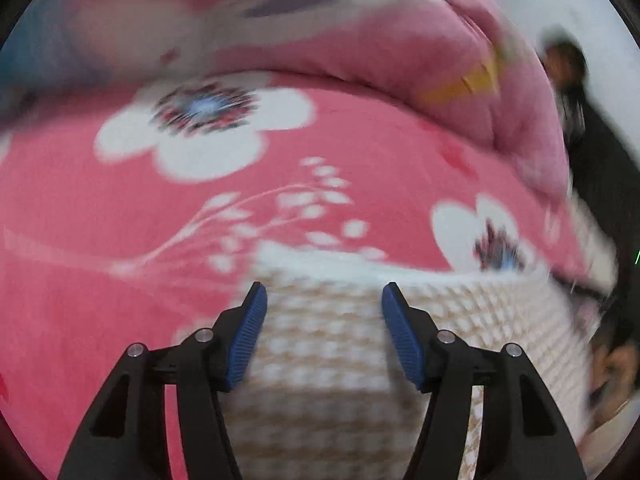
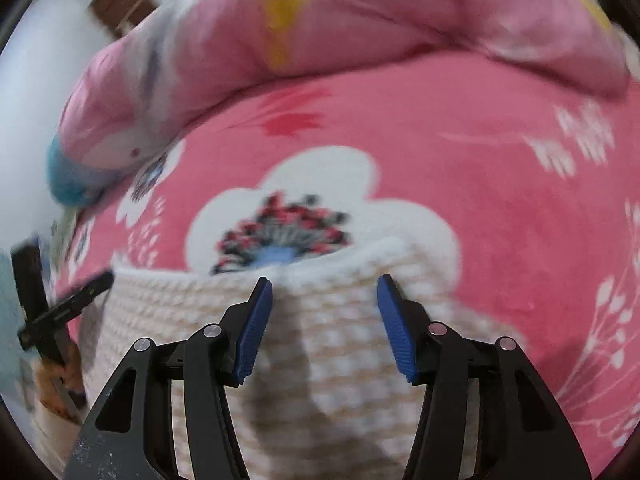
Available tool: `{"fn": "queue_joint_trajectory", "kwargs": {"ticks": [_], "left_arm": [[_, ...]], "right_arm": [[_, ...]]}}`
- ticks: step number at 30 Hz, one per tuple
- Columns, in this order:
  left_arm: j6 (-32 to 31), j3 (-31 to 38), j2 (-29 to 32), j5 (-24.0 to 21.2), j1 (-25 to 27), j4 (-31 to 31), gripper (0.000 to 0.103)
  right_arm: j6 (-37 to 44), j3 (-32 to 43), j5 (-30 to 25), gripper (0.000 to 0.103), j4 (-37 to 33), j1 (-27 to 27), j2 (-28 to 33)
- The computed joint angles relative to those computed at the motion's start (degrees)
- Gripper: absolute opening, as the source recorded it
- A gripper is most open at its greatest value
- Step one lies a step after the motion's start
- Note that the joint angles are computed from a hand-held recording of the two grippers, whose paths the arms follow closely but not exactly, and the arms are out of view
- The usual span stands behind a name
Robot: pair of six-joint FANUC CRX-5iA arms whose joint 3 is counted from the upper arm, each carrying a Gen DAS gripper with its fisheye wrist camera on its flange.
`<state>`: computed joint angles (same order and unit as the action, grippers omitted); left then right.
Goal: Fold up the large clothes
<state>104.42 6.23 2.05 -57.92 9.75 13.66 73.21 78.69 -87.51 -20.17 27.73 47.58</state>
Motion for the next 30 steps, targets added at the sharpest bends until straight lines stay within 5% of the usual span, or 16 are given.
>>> {"fn": "queue_joint_trajectory", "kwargs": {"ticks": [3, 4, 6, 10, 14, 18, 23, 27, 30], "left_arm": [[5.4, 0.5, -2.6, -4.4, 2.7, -5.1, 0.06], [5.6, -0.3, -4.3, -4.4, 3.4, -5.9, 0.06], [5.8, -1.8, -7.4, -3.4, 3.8, -7.1, 0.06], [0.0, -2.9, -11.4, 0.6, -0.3, -7.4, 0.06], [-6.4, 0.0, -8.4, 0.4, -8.7, -6.7, 0.066], [-0.7, 6.0, -0.4, -8.7, -15.9, -15.4, 0.068], [2.8, 4.7, -4.2, -8.2, -17.5, -18.5, 0.068], [-0.6, 0.1, -9.9, -2.2, -20.0, -18.0, 0.073], [1.9, 3.2, -4.8, -8.7, -23.7, -22.8, 0.074]], "right_arm": [[-2.1, -9.2, 3.9, 0.038, -1.3, -2.9, -6.3], [-2.9, -12.2, 5.0, 0.053, 2.8, -2.3, -8.5], [-2.6, -20.0, 9.9, 0.056, 8.8, -0.7, -13.9], [2.1, -30.1, 15.0, 0.056, 8.6, 2.3, -22.6], [6.1, -36.7, 16.3, 0.058, 16.1, 10.4, -24.9], [3.3, -43.5, 18.3, 0.069, 24.9, 14.6, -23.7], [0.9, -46.5, 18.0, 0.069, 24.1, 15.2, -29.0], [2.6, -55.1, 22.6, 0.07, 23.5, 18.1, -35.9], [-0.3, -61.2, 25.0, 0.076, 31.4, 21.6, -35.2]]}}
